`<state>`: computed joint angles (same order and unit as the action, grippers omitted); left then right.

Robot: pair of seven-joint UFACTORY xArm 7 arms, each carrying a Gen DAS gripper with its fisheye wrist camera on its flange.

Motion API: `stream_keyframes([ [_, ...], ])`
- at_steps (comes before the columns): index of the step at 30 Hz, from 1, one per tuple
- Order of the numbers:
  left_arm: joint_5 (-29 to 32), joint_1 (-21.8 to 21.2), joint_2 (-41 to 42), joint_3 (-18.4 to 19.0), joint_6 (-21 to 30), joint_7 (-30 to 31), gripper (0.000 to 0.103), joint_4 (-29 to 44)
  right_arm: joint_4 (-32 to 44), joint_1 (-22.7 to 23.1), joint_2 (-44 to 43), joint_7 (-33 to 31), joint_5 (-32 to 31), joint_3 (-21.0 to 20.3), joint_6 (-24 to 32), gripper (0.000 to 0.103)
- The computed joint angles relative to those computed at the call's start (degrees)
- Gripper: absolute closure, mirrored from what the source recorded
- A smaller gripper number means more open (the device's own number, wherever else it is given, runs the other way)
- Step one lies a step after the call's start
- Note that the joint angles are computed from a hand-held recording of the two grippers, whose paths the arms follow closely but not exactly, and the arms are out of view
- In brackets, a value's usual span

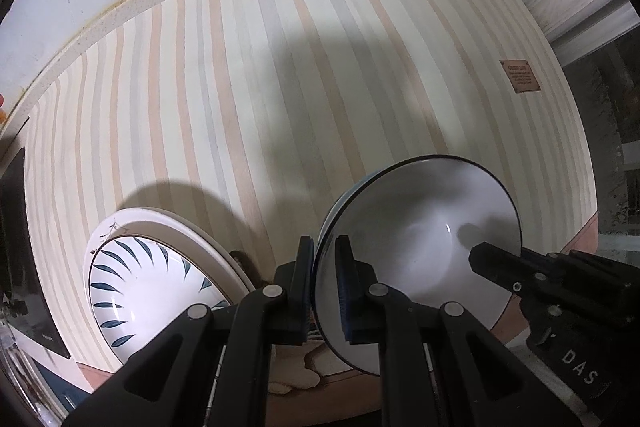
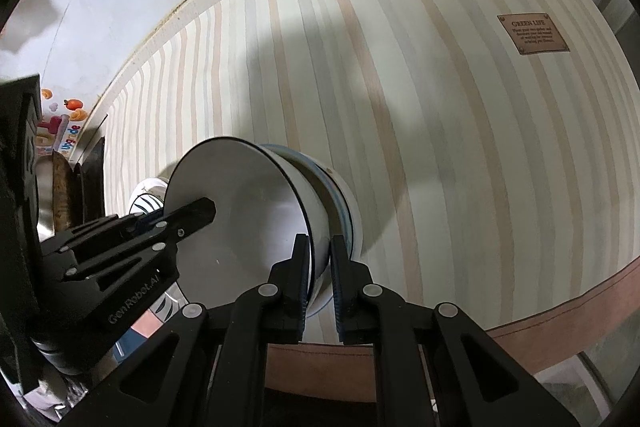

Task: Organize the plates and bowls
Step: 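Carry the bowl stack with both tools, set it beside the plates, open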

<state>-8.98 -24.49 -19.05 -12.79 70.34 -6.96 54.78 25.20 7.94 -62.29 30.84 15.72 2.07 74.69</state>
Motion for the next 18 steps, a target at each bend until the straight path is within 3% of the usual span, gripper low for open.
stream_keyframes([
  [18, -1.2, 0.2, -0.6, 0.5, 1.2, 0.2, 0.093, -0.1, 1.4, -1.3, 1.7, -1.1, -0.1, -1.5, 0.6, 0.087],
])
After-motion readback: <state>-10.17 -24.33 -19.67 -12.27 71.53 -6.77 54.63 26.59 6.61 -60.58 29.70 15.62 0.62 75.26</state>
